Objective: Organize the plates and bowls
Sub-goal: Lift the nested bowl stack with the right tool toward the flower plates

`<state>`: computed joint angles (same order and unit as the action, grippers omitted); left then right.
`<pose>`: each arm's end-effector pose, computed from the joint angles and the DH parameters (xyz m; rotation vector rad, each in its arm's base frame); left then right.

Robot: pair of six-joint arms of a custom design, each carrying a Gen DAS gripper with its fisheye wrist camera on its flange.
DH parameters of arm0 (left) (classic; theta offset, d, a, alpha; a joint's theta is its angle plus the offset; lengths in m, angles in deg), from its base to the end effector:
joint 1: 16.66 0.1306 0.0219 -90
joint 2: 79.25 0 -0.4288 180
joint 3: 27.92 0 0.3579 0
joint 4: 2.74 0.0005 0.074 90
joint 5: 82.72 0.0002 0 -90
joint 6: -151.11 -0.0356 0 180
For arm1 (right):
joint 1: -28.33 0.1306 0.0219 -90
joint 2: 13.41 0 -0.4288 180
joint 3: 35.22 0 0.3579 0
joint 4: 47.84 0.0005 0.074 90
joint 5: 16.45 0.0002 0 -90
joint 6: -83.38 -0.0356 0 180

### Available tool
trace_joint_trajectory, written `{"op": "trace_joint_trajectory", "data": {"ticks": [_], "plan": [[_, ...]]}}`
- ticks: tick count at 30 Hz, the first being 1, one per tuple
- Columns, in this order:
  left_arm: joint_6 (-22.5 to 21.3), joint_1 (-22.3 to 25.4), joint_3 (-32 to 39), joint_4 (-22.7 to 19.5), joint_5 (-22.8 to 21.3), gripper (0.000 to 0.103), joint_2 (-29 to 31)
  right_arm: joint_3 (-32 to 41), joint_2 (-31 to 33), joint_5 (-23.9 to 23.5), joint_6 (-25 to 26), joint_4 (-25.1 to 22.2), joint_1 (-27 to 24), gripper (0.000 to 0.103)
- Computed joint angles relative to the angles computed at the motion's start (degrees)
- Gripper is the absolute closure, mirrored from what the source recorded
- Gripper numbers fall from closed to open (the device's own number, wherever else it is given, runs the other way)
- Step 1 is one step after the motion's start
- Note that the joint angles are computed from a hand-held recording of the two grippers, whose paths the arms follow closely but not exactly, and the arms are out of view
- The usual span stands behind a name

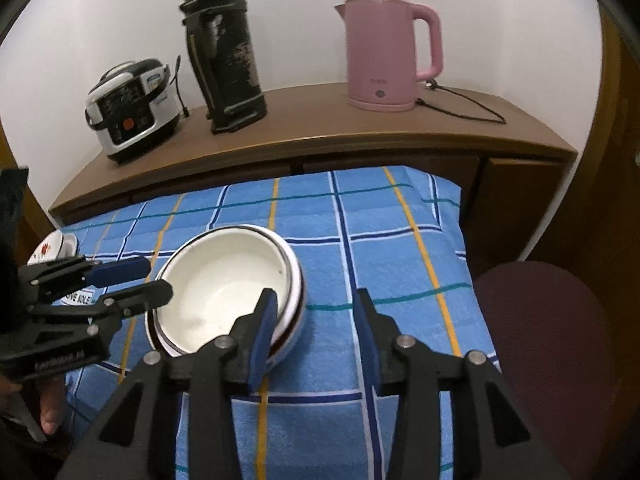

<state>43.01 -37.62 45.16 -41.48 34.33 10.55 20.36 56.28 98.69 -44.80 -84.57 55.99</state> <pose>0.3890 -0.1669 0.3692 1.0061 2.2805 -0.6170 0.2615 0.1194 0.3630 0.3996 2.3147 0.0144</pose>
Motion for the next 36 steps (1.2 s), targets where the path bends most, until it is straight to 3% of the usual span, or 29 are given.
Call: {"op": "trace_joint_trajectory", "data": {"ticks": [7,14,18,32,36], "plan": [[3.6,0.6,0.0,0.2,4.7,0.054,0.8,-1.2,1.1,-2.4,-1.4,3.3,0.3,0.063],[5.9,-0.6,-0.9,2.1,3.0,0.052,2.3,-2.4,3.1,-5.1,-2.9,7.5,0.2,0.064],[6.6,-1.0,-1.4,2.9,2.1,0.052,2.3,-2.5,3.8,-3.4,-3.9,8.3,0.6,0.068],[8.7,-0.8,-2.2,4.7,-2.8,0.053,0.0,-0.1,6.2,-4.2,-3.4,7.2,1.0,0.076],[9.6,0.2,-1.5,3.1,-1.9,0.053,1.6,0.9,6.7,-3.8,-2.7,7.2,1.2,0.077]]}}
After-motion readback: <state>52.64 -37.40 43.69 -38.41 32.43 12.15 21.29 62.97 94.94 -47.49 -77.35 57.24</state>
